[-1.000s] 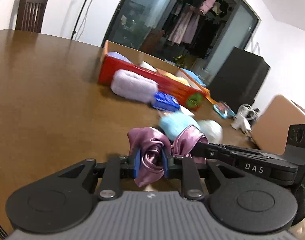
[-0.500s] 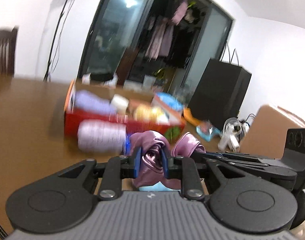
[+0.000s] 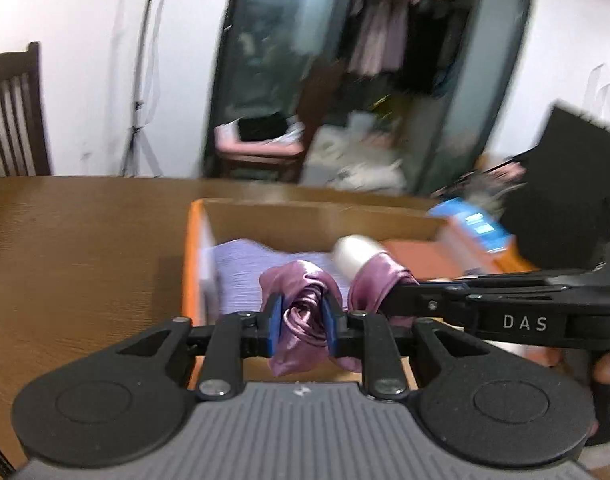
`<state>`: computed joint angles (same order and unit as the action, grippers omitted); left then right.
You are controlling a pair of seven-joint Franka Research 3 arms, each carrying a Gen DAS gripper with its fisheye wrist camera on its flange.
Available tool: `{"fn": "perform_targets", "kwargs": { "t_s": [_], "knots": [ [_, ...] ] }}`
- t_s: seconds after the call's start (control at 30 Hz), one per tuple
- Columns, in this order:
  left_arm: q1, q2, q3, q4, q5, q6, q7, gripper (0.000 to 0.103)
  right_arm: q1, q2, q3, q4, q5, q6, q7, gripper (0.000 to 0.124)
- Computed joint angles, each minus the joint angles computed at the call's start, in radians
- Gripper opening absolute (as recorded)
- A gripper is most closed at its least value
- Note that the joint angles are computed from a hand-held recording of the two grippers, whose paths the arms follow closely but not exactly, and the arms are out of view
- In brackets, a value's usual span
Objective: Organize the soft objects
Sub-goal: 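Carry the pink scrunchie into the box and open both grippers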
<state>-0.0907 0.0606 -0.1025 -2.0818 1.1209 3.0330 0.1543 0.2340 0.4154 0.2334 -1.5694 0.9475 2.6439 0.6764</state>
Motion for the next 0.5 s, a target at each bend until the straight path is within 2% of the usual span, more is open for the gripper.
{"fn": "perform_targets", "kwargs": {
  "t_s": [0.03, 0.1, 0.13, 0.23, 0.3, 0.37, 0.5],
  "knots": [
    [0.001, 0.015, 0.004, 0.011, 0.014, -0.008, -0.004, 0.035, 0.031, 0.041, -0.027, 0.046, -0.071, -0.008, 0.065, 0.013],
    [0.012, 0.031, 0.0, 0.006, -0.063, 0.016, 0.092, 0.042, 0.07, 0.088, -0.055, 0.096, -0.167, -0.003, 0.17, 0.016],
    [0.014, 0.032, 0.001, -0.001, -0.085, 0.043, 0.13, 0.046, 0.069, 0.101, -0.052, 0.11, -0.189, -0.01, 0.189, 0.021],
    [-0.012, 0.003, 0.028, -0.008, 0.052, 0.025, 0.031, 0.053, 0.057, 0.105, -0.032, 0.106, -0.208, 0.018, 0.213, 0.039],
    [-0.007, -0.026, 0.017, -0.022, 0.074, 0.013, 0.007, 0.054, 0.033, 0.081, -0.01, 0.077, -0.19, 0.03, 0.197, 0.045],
    [0.003, -0.05, 0.001, -0.028, 0.048, 0.001, 0.034, 0.054, 0.014, 0.037, 0.006, 0.031, -0.164, 0.052, 0.161, 0.045],
    [0.02, -0.153, -0.044, -0.073, 0.09, -0.032, -0.002, 0.059, -0.026, -0.109, 0.022, -0.106, -0.056, 0.109, 0.031, 0.052]
  ]
}}
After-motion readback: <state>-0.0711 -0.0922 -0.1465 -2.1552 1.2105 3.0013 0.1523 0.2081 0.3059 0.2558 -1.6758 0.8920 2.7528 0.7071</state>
